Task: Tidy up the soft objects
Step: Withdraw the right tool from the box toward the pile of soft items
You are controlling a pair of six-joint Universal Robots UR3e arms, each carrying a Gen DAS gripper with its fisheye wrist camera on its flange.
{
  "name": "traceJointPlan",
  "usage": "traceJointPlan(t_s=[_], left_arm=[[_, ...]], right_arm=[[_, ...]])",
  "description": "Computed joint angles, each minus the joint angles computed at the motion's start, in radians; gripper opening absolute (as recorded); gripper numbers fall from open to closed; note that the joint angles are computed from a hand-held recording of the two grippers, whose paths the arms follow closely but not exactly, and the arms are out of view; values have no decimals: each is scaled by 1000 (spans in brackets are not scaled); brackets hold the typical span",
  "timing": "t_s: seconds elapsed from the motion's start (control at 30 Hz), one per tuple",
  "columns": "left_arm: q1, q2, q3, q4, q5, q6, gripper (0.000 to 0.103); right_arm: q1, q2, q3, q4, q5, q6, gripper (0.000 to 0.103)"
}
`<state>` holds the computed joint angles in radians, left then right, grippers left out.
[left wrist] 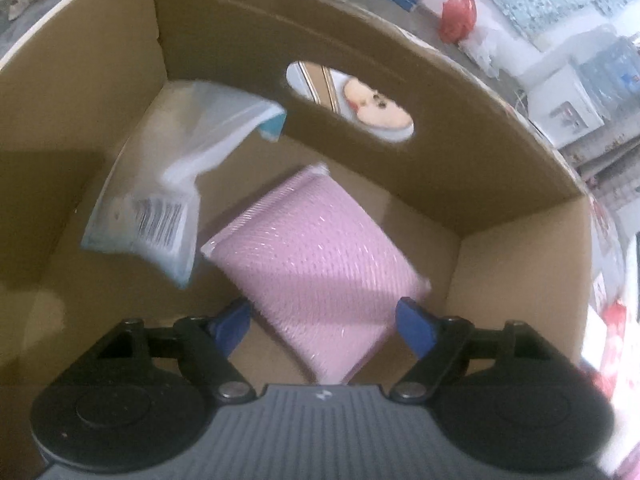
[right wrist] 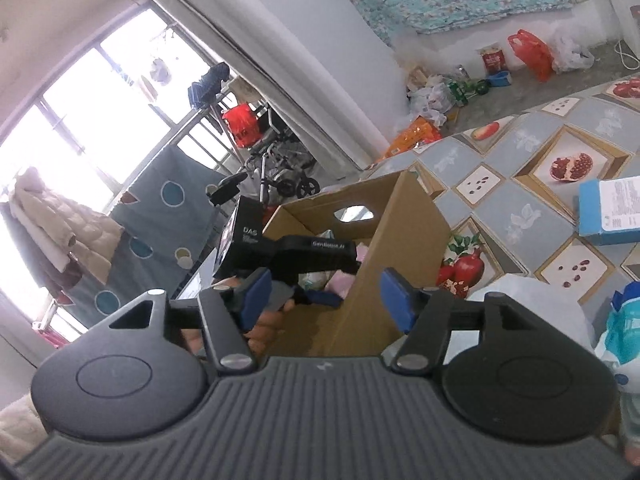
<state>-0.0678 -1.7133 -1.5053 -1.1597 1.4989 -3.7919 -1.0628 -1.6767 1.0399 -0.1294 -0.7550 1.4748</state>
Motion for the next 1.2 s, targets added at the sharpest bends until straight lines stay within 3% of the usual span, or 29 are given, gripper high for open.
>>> traceJointPlan(t_s=[0.43, 0.57, 0.73, 0.93, 1.2], left_arm=[[-71, -152, 147, 16, 93, -77, 94], [-106, -179, 182, 18, 148, -2, 93], [-163, -223, 305, -102, 252, 163, 94], [-187, -189, 306, -174, 346, 305, 93], [-121, -52, 141, -65, 292, 396, 93]], right_arm=[[-29, -5, 99, -89, -15, 37, 66], [-25, -7, 120, -112, -16, 52, 67], [-25, -14, 152, -142, -27, 61, 68], [-32, -15, 172, -155, -31, 52, 69], [-45, -28, 198, -159, -45, 34, 71]])
